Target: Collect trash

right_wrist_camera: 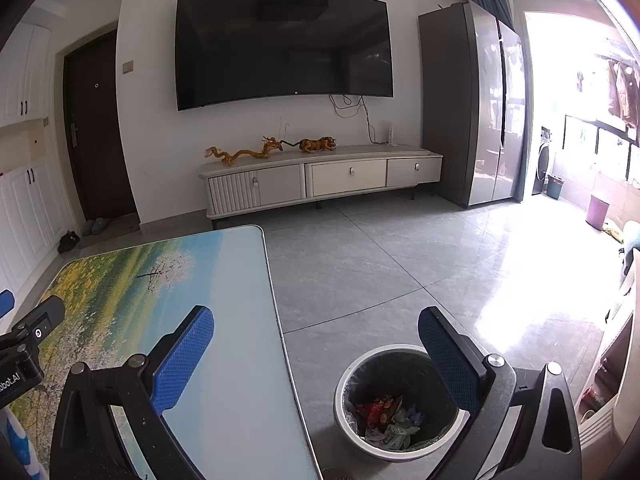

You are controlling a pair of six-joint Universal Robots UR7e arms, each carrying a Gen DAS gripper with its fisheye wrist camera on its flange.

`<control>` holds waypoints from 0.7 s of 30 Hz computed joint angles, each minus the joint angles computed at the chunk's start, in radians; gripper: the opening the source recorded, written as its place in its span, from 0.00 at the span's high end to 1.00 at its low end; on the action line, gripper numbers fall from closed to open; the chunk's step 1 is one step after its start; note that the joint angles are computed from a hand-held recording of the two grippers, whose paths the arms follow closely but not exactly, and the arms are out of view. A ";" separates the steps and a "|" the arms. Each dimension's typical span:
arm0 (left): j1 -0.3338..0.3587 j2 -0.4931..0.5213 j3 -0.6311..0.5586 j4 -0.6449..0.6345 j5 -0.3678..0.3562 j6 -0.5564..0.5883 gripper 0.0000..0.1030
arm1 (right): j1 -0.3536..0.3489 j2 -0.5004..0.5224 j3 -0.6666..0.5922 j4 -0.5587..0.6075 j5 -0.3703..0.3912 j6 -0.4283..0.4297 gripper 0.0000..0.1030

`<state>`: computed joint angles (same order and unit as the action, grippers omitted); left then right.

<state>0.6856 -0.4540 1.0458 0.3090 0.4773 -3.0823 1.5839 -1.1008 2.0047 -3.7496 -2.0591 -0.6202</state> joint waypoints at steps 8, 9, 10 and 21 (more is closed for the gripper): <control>0.000 0.005 -0.005 0.030 -0.002 -0.031 0.00 | -0.003 -0.001 0.004 -0.001 -0.004 -0.002 0.00; 0.000 0.006 -0.006 0.034 -0.002 -0.035 0.00 | -0.003 0.000 0.005 -0.002 -0.005 -0.003 0.00; 0.002 0.005 -0.006 0.037 -0.001 -0.038 0.00 | -0.003 0.000 0.006 -0.002 -0.005 -0.002 0.00; 0.005 0.008 -0.012 0.068 0.007 -0.067 0.00 | -0.002 -0.004 0.006 0.008 -0.021 0.005 0.00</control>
<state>0.6908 -0.4456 1.0340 0.3773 0.4847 -3.1492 1.5818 -1.1043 2.0106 -3.7413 -2.0801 -0.6151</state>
